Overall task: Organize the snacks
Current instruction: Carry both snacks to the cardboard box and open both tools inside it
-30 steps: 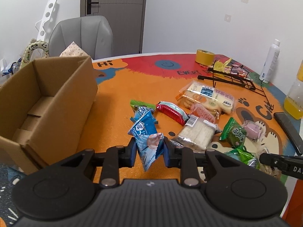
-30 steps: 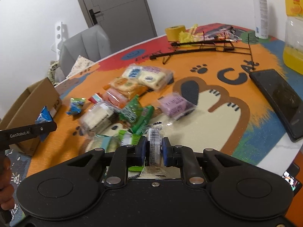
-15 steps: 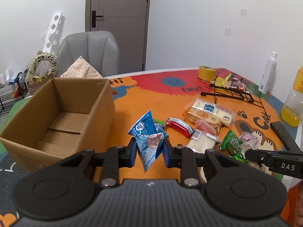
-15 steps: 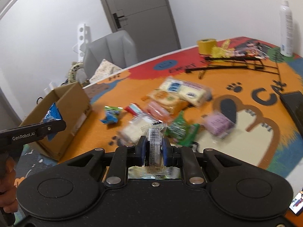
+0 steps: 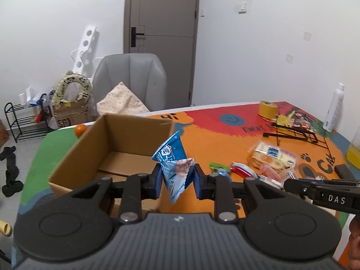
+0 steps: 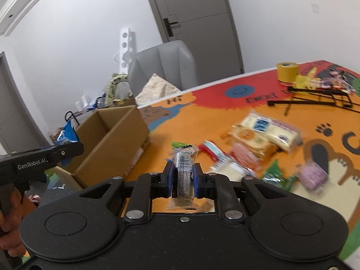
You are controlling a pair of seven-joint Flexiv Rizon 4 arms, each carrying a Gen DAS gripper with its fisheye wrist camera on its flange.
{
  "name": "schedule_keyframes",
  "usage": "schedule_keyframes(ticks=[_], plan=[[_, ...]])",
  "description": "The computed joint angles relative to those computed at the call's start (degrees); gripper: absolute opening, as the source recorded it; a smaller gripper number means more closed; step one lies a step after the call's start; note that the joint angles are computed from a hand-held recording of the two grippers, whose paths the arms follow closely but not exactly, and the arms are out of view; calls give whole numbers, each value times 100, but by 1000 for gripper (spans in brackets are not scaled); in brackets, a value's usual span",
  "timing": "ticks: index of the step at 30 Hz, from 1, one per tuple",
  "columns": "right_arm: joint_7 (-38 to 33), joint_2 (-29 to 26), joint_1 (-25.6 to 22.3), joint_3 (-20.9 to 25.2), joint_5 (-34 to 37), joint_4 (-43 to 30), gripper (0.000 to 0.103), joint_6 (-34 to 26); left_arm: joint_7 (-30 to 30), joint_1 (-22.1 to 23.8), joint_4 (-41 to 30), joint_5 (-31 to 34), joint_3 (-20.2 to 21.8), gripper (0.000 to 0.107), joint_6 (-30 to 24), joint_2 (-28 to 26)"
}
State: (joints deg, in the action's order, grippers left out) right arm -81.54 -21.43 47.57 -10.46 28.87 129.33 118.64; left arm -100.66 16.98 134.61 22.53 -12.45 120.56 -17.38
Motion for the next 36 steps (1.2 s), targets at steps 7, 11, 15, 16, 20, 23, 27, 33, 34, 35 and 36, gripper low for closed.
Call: schedule_keyframes(ticks=[7, 11, 15, 16, 20, 23, 27, 33, 34, 35, 36], plan=[[49, -5, -60, 72, -302, -273, 16, -173, 45, 155, -37, 20, 141, 27, -35, 117], [75, -29, 6, 24, -493, -434, 16, -313, -27, 461, -106, 187, 13, 27, -170, 194], [282, -103, -249, 274, -930, -619, 16, -465, -202, 979, -190, 379, -332, 27, -425, 245], [313, -123, -271, 295, -1040, -663, 16, -493, -245, 1170, -206, 431, -487, 27, -512, 253], [494, -214, -328, 344, -1431, -904, 16, -673, -271, 1968, -230, 516, -1146, 27, -693, 233], [697, -319, -527, 514, -1768, -1089, 16, -739, -134, 2475, -274, 448, -1656, 27, -875, 186], [990, -459, -958, 901, -2252, -1319, 16, -791, 223, 2615, -430, 164, -1890, 27, -1074, 46], [1315, -609, -991, 836, -2643, -1630, 16, -1046, 734, 2619, -640, -335, -2113, 27, -1435, -172], [1374, -637, -1036, 865, -2718, -1676, 16, -1079, 812, 2597, -670, -422, -2125, 27, -1487, -209], [1425, -651, -985, 794, -2752, -1707, 16, -1121, 893, 2600, -702, -510, -2163, 27, -1558, -248], [1479, -669, -947, 743, -2784, -1737, 16, -1150, 965, 2637, -704, -590, -2223, 27, -1603, -264]])
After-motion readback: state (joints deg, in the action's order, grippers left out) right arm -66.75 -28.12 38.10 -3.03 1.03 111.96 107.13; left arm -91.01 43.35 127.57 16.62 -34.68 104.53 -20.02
